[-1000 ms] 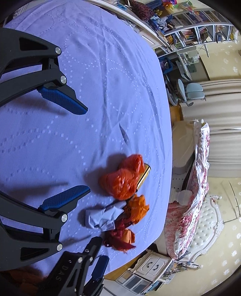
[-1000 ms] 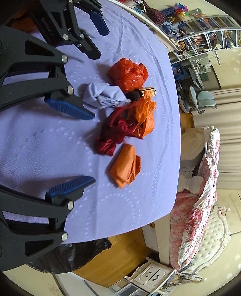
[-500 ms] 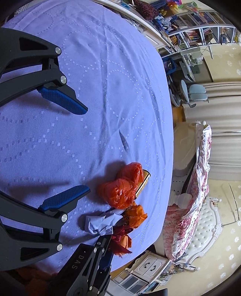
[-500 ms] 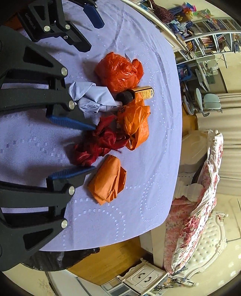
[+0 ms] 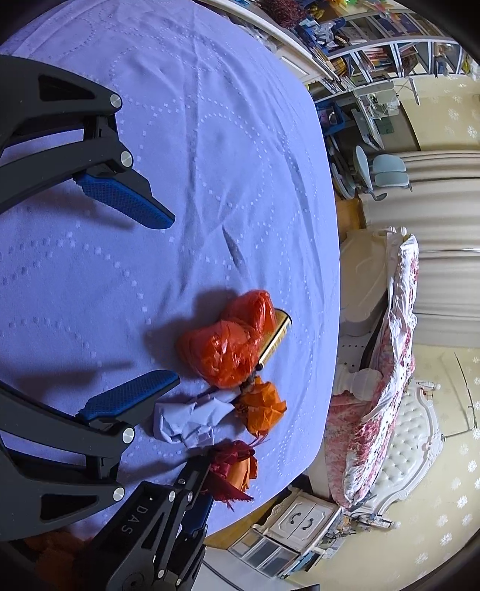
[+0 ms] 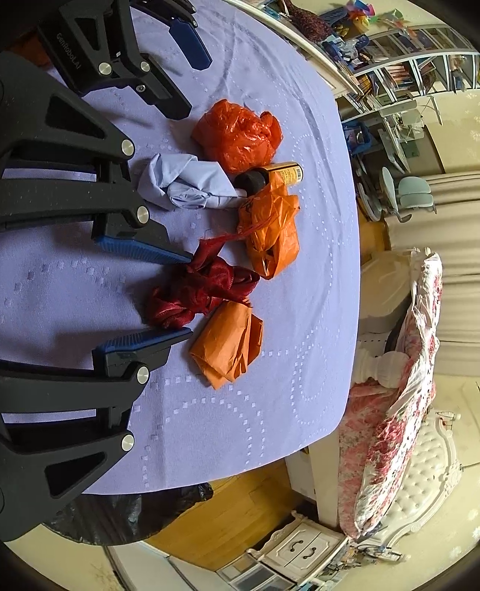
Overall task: Collect trash
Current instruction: 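Grasp the red plastic bag with the left gripper while the right grasps the dark-red bag, then carry both bags over the black bin and open the right gripper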
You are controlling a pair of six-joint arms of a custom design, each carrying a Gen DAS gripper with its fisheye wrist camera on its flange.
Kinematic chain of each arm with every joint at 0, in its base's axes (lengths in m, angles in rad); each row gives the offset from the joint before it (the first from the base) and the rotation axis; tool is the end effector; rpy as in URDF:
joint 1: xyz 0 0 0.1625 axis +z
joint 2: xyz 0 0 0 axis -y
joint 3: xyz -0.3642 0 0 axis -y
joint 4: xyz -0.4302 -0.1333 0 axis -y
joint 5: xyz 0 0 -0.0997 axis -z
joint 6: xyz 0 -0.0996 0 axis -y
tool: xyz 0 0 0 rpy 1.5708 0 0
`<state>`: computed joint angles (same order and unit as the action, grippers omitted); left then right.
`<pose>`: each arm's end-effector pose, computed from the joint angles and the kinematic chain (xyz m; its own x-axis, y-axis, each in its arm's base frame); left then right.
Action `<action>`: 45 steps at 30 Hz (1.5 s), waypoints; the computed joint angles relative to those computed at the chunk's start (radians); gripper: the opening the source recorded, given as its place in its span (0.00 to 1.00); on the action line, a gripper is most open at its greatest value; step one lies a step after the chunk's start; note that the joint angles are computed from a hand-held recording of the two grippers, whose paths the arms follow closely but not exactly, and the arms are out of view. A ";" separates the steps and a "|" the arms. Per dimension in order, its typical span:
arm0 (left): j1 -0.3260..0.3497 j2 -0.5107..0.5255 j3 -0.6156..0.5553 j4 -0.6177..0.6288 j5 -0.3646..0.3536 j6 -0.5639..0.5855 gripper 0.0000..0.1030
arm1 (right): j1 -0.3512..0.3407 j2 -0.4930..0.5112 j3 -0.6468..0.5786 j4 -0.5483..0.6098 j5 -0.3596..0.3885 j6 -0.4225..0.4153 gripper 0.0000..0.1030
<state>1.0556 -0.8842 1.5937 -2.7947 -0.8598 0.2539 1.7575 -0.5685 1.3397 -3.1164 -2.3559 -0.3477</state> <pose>-0.1631 -0.6905 0.1473 -0.6836 0.2812 -0.6735 0.6205 0.7097 -0.3335 0.1984 -0.7115 0.0781 -0.6945 0.0939 0.7134 -0.3928 0.7812 -0.4853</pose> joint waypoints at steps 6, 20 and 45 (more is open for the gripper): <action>-0.004 0.027 -0.027 0.004 -0.005 0.015 0.76 | -0.012 -0.019 0.014 -0.009 0.005 0.021 0.33; -0.002 0.073 -0.091 0.035 0.001 -0.016 0.76 | -0.020 -0.034 0.029 -0.012 0.026 0.030 0.33; 0.010 -0.007 -0.012 0.072 -0.095 -0.028 0.27 | -0.007 -0.056 0.085 -0.049 0.023 0.024 0.33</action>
<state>1.0653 -0.8909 1.5815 -2.7223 -0.9552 0.2261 1.7505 -0.6243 1.4252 -3.1651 -2.3329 -0.3238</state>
